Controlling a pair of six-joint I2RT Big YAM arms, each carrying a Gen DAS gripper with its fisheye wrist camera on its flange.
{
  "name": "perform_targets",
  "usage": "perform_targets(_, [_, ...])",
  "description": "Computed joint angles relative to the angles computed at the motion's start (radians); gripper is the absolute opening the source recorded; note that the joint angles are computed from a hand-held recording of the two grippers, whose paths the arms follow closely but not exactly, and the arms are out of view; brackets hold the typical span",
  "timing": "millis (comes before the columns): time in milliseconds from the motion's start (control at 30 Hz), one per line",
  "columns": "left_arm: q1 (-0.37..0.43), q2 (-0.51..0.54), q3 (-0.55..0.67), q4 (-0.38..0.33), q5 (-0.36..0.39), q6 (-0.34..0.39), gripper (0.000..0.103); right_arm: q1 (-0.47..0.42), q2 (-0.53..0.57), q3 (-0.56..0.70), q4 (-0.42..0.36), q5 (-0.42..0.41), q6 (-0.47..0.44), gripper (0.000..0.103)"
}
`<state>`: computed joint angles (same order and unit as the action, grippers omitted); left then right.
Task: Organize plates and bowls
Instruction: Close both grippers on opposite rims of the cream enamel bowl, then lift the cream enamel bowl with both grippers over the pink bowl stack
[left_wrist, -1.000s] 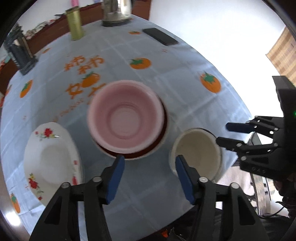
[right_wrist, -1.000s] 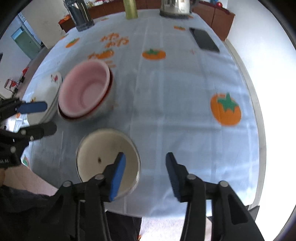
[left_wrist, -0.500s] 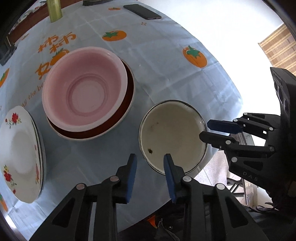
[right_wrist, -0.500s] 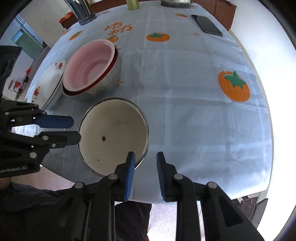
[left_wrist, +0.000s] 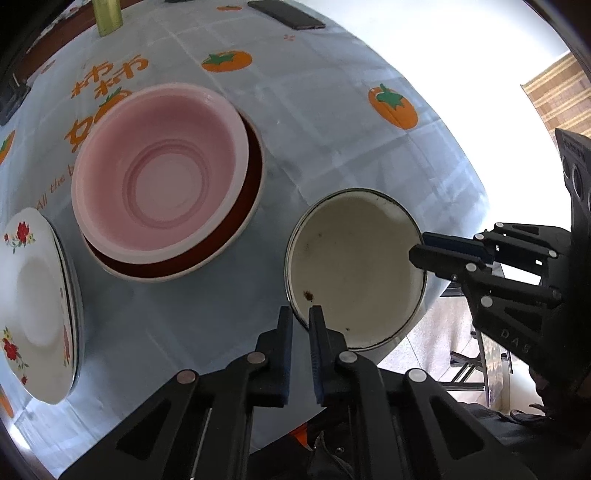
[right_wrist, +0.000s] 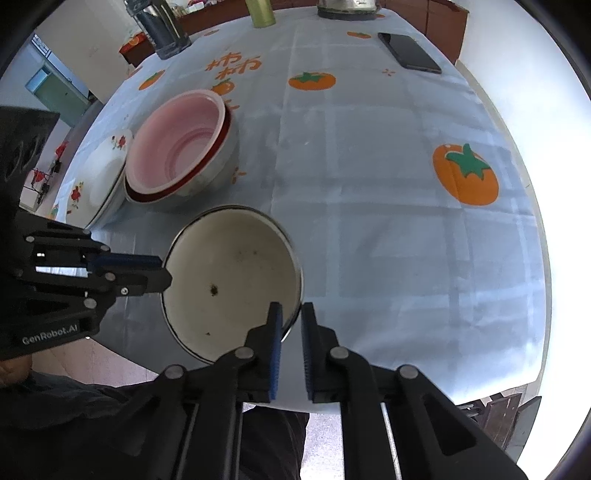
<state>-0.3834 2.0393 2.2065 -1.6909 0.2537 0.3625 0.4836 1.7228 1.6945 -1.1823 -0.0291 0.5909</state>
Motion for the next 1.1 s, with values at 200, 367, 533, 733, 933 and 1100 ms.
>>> perform_targets(200, [0.002, -0.02, 0.026, 0.01, 0.017, 0.012, 0.009, -0.003, -0.008, 0.026, -0.022, 0.015, 0.001, 0.009])
perform_targets(367, [0.017, -0.022, 0.085, 0.023, 0.03, -0.008, 0.009, -0.004, -0.017, 0.066, -0.025, 0.034, -0.005, 0.009])
perform_targets(533, [0.034, -0.013, 0.15, 0.024, 0.032, -0.044, 0.009, -0.003, -0.003, 0.133, -0.03, 0.054, -0.026, 0.009])
perform_targets(733, [0.049, -0.005, 0.196, 0.033, 0.03, -0.083, 0.009, -0.006, 0.041, 0.217, -0.035, 0.056, -0.056, 0.009])
perform_targets(933, [0.072, 0.015, 0.229, 0.03, 0.021, -0.121, 0.009, -0.007, 0.091, 0.289, -0.034, 0.045, -0.083, 0.009])
perform_targets(1100, [0.088, 0.045, 0.282, 0.02, 0.015, -0.146, 0.009, -0.006, 0.14, 0.361, -0.044, 0.035, -0.103, 0.009])
